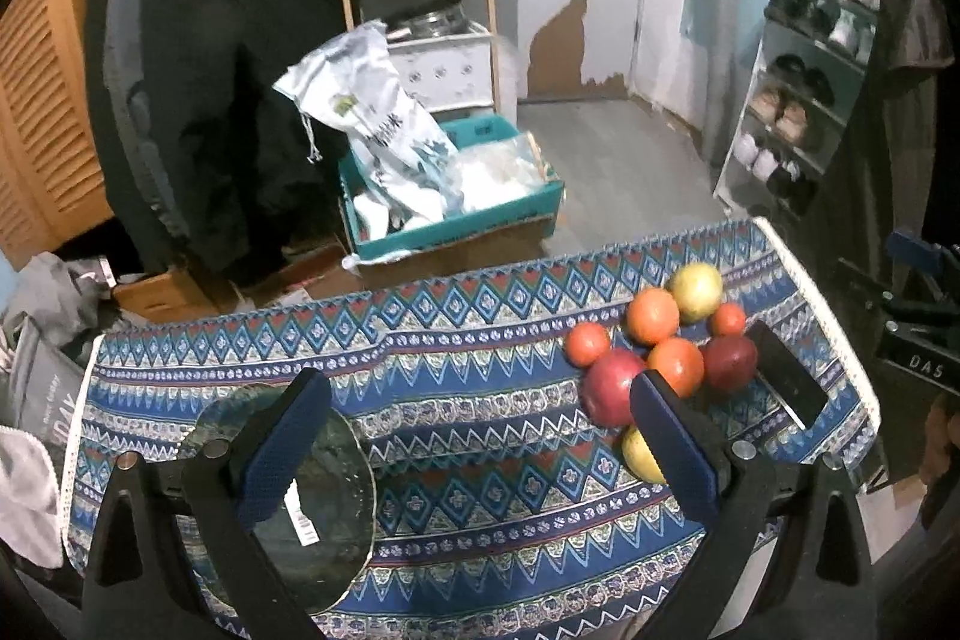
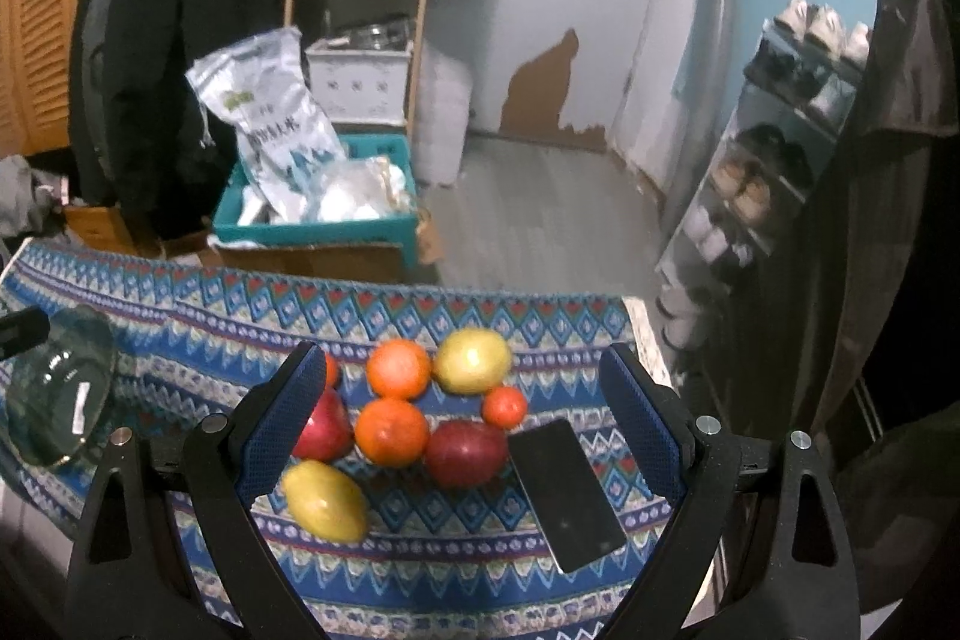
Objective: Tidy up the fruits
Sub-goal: 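Move the left tool toward the mango while the right tool approaches the large red apple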
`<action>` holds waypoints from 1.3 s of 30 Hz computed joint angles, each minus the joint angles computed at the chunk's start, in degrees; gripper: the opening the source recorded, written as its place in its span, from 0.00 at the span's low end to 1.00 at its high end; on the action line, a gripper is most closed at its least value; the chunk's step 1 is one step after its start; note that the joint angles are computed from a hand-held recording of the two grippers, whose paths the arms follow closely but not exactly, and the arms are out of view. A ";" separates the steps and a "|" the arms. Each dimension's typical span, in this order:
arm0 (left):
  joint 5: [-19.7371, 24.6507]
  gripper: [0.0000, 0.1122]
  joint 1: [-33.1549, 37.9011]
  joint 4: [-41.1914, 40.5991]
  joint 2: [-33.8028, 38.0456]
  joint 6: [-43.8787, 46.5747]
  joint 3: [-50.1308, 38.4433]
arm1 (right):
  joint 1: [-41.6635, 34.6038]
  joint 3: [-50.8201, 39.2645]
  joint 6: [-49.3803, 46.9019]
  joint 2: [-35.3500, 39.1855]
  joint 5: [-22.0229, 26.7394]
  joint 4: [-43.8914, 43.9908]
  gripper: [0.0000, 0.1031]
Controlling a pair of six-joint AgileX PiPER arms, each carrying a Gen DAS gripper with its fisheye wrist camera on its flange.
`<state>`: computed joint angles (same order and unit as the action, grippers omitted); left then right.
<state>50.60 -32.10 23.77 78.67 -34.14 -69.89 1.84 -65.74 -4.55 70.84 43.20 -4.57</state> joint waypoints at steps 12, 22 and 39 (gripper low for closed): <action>-2.12 0.90 -1.10 -3.39 10.66 0.83 -1.10 | -5.53 2.66 -4.69 7.88 -0.80 2.72 0.88; -4.11 0.90 0.23 -8.88 18.48 3.02 -1.79 | -5.22 3.68 -5.30 16.18 -2.21 0.21 0.88; -5.38 0.89 1.52 -14.81 27.11 6.20 -6.36 | -5.16 0.54 -9.53 29.10 -3.77 0.48 0.87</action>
